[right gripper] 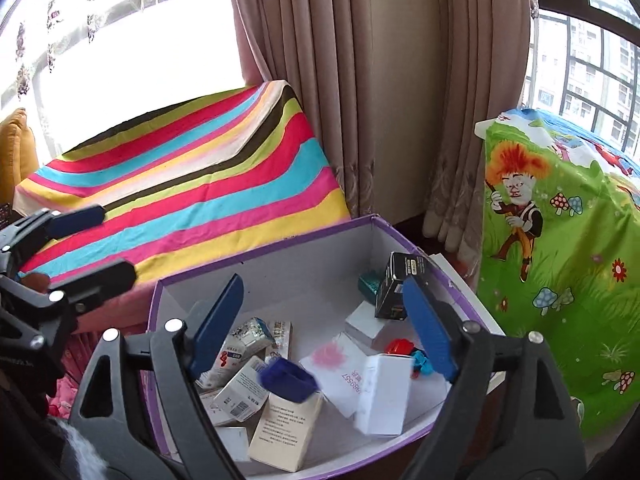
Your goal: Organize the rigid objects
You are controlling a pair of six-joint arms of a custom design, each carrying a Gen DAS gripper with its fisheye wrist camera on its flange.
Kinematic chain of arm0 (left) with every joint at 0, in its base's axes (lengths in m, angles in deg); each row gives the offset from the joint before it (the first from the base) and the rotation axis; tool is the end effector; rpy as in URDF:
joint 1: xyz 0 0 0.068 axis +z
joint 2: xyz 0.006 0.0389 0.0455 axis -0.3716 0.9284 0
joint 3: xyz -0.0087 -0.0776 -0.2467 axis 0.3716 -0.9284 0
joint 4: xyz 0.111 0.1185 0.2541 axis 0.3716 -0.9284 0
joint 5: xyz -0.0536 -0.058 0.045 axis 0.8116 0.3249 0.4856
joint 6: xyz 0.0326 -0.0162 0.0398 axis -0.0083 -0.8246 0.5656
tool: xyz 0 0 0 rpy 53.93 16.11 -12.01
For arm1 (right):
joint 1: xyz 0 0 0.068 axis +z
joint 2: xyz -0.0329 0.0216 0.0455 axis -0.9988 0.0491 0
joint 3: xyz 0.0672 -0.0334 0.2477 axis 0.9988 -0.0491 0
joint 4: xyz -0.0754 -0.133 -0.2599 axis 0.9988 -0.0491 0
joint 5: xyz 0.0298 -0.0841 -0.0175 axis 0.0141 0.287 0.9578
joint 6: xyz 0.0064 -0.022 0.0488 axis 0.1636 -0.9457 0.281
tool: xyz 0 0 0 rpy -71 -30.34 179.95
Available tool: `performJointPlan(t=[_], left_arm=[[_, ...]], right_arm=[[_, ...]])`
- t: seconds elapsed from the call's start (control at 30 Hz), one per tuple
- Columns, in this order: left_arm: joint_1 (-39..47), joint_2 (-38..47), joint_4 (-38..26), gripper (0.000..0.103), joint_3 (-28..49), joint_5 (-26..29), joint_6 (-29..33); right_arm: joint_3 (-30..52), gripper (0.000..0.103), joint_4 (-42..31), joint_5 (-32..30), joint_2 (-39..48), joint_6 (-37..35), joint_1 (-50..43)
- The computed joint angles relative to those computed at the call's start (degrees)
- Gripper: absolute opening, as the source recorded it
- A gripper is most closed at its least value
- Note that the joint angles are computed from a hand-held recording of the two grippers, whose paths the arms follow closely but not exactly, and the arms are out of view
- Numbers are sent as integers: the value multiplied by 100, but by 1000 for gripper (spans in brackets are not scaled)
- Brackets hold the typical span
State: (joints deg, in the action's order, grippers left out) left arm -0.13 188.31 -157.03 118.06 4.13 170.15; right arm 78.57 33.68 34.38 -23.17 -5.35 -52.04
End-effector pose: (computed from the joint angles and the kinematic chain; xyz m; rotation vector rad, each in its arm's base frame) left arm 0.3371 0.1030 0.2095 1.5140 1.6987 -0.7679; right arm 0.1983 0.1081 0.1622 0.6505 2.1343 -0.2568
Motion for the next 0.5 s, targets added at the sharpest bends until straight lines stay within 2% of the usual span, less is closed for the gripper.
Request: performJointPlan(t=[0.1,0.17,0.27,0.37,0.5], left_arm=[[122,9,-244,103,192,232,37],[133,-24,-102,103,221,312,-280],[-145,-103,534,103,148,-365,-1169],[-416,-19,1030,103,70,-938,-1792],[-498,52,1292,103,-18,-1208,-1979]], right_arm=[[83,90,-73,-193,53,102,-38],[255,90,-302,-476,269,240,-143],[605,90,-748,-1025,797,366,-308],[663,90,-736,-1124,1011,406,-268],[581,90,-593,-1323,1102,395,-304]])
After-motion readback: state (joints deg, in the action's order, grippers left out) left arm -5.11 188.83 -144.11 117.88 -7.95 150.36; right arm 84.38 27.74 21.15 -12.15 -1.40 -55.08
